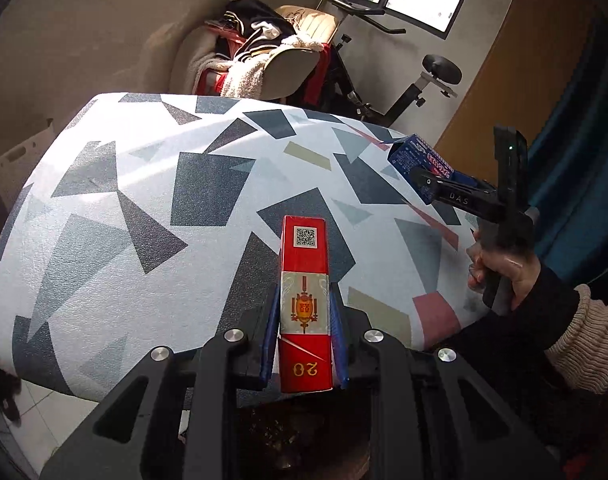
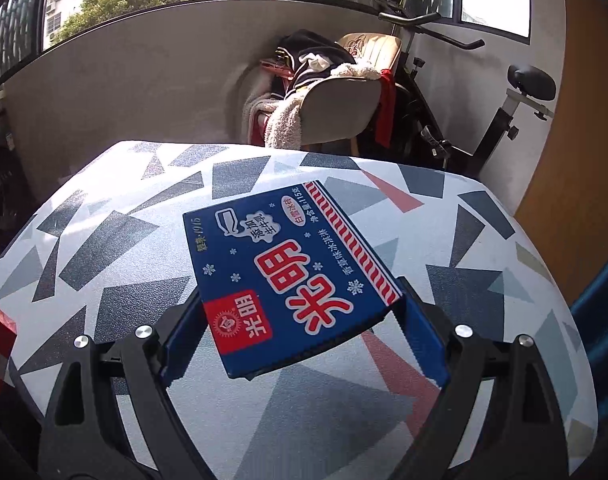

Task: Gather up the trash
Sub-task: 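Carry the red box over the bin and open the left tool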

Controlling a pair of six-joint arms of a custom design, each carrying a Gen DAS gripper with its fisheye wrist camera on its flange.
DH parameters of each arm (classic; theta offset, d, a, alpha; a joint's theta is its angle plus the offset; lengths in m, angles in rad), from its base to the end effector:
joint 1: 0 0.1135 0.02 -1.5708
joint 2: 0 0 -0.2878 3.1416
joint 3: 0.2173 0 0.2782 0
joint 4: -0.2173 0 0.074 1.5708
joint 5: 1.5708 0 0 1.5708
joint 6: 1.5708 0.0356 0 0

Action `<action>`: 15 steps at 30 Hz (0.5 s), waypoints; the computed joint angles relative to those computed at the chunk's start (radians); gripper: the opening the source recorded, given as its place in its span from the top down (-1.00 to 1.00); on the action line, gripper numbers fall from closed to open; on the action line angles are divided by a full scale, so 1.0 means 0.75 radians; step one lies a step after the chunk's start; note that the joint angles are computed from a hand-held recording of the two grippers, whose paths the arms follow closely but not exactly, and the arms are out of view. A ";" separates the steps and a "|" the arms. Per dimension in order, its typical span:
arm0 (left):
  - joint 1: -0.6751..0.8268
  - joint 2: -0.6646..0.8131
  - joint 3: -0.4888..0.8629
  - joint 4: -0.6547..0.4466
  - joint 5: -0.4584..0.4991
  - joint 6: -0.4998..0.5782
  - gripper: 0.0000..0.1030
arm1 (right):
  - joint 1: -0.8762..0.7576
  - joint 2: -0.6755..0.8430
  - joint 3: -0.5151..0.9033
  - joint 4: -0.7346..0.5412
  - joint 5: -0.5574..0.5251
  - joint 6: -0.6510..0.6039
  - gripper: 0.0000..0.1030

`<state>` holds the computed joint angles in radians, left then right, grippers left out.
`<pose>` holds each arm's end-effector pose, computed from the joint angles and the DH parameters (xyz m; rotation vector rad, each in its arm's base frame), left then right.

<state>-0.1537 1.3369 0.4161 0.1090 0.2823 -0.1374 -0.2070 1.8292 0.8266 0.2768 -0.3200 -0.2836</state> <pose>0.2356 -0.0465 0.1350 0.1549 2.3878 -0.4741 0.3653 -0.0653 0.1235 -0.2491 2.2408 0.1065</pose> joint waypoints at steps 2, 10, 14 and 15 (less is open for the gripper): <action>-0.009 -0.061 -0.052 -0.001 0.012 -0.010 0.55 | -0.013 -0.093 -0.088 -0.009 -0.035 0.002 -0.69; -0.088 -0.257 -0.195 -0.066 0.010 -0.046 0.55 | -0.082 -0.426 -0.386 -0.109 -0.153 0.009 -0.69; -0.143 -0.324 -0.254 -0.086 -0.015 -0.056 0.55 | -0.121 -0.604 -0.512 -0.172 -0.209 -0.015 -0.69; -0.158 -0.329 -0.266 -0.084 -0.021 -0.060 0.55 | -0.130 -0.637 -0.536 -0.188 -0.221 -0.029 -0.69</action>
<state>-0.2723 1.0899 0.2168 0.0459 0.2669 -0.1820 -0.3047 1.3513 0.4246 0.1358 -0.4858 -0.3051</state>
